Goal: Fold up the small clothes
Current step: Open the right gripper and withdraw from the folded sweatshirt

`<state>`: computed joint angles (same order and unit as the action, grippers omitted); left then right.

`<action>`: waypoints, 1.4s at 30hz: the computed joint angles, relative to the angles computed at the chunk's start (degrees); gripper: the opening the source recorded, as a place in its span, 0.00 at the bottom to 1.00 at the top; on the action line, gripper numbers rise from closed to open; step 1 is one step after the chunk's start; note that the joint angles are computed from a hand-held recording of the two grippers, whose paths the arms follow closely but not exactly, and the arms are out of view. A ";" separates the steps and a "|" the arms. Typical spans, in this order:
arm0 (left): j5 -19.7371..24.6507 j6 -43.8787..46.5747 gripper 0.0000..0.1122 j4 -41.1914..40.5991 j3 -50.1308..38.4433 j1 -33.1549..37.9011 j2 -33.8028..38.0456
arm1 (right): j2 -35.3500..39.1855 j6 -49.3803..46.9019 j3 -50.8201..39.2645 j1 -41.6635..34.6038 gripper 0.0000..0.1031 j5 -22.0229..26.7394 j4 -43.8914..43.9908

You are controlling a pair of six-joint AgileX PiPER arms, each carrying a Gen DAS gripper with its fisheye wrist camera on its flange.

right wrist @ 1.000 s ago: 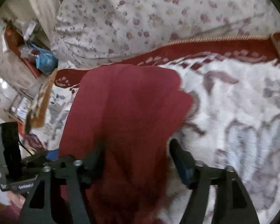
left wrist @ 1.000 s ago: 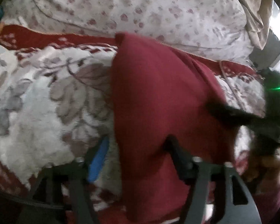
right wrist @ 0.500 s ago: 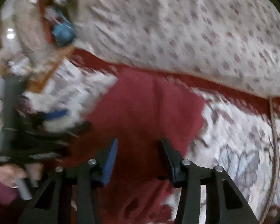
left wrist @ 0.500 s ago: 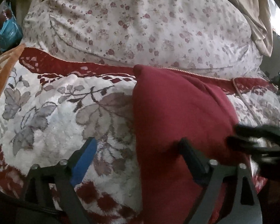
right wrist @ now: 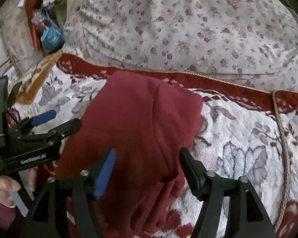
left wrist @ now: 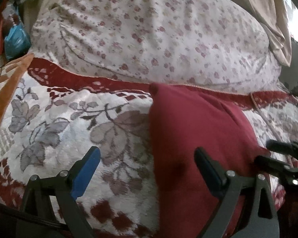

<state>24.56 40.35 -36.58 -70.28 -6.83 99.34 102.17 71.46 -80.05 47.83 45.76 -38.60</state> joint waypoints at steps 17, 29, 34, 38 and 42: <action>-7.31 -1.13 0.85 4.96 4.51 -0.87 -4.40 | -0.57 11.27 -0.13 4.17 0.86 5.72 -4.11; -7.09 -5.22 0.86 7.76 4.18 -0.73 -4.54 | 0.41 13.20 -0.72 4.17 0.88 7.94 -4.55; -7.00 -5.54 0.86 8.09 4.10 -0.80 -4.52 | 0.81 13.89 -0.81 4.01 0.90 8.16 -3.89; -7.18 -6.29 0.86 8.72 4.12 -1.00 -4.53 | 1.07 13.45 -1.02 3.78 0.90 8.13 -3.53; -7.34 -7.04 0.86 9.41 4.16 -1.16 -4.59 | 1.40 13.12 -1.24 3.59 0.90 8.11 -2.95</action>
